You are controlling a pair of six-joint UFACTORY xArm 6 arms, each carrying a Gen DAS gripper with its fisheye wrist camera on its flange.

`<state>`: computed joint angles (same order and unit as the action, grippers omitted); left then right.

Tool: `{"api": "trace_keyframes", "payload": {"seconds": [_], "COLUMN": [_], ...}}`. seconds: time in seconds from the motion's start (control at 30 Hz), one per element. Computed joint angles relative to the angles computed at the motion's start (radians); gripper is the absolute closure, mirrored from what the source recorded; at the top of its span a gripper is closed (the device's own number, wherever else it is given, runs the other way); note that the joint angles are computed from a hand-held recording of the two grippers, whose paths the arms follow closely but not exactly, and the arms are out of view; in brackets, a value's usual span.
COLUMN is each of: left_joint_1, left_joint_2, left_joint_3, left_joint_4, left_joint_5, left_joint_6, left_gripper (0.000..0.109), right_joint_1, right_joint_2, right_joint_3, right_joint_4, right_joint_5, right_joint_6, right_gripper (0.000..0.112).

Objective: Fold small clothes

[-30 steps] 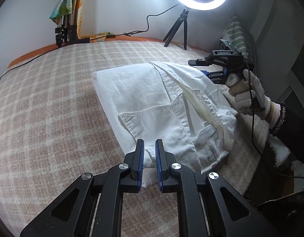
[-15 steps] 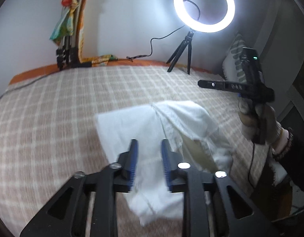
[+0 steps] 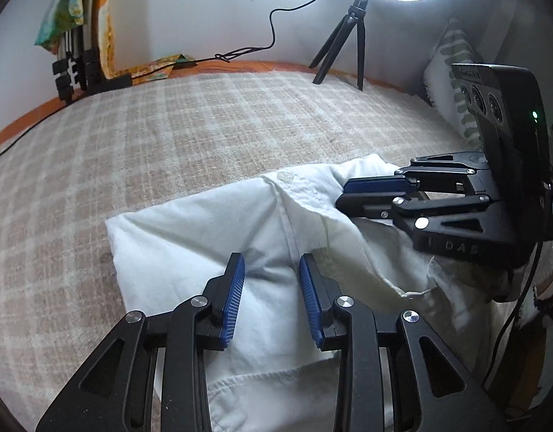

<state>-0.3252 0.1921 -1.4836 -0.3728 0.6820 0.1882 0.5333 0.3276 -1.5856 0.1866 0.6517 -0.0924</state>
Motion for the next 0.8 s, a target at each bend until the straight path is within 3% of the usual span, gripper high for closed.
{"api": "trace_keyframes", "payload": {"seconds": [0.17,0.2,0.27,0.3,0.37,0.5,0.57,0.73,0.8], "left_joint_1": [0.053,0.069,0.108,0.121,0.151,0.176,0.170,0.144,0.137], "left_joint_2": [-0.188,-0.235,-0.322,-0.349,-0.413,-0.489,-0.475,-0.443,-0.425], "left_joint_3": [0.196,0.248,0.340,0.366,0.437,0.526,0.533,0.539,0.523], "left_joint_4": [-0.148,-0.175,-0.241,-0.248,-0.296,-0.455,-0.525,-0.611,-0.636], "left_joint_5": [-0.079,-0.083,-0.060,-0.044,-0.013,0.029,0.031,0.015,0.022], "left_joint_6": [0.012,0.004,-0.012,-0.039,-0.078,-0.065,-0.067,-0.062,-0.045], "left_gripper": [0.079,0.079,0.077,0.074,0.061,0.057,0.052,0.052,0.052], "right_joint_1": [-0.070,-0.082,-0.098,-0.109,-0.130,-0.170,-0.191,-0.249,-0.262], "right_joint_2": [-0.074,-0.085,-0.088,-0.090,-0.100,-0.151,-0.160,-0.174,-0.166], "right_joint_3": [0.053,0.062,0.069,0.078,0.080,0.128,0.138,0.187,0.200], "right_joint_4": [0.282,0.289,0.177,0.108,0.095,0.262,0.392,0.737,0.812], "right_joint_5": [-0.005,0.012,0.041,0.049,0.065,0.051,0.083,0.165,0.201], "right_joint_6": [-0.071,-0.068,-0.003,0.042,0.095,0.037,-0.022,-0.145,-0.164], "right_gripper": [0.093,0.093,0.092,0.088,0.077,0.069,0.054,0.050,0.049]}}
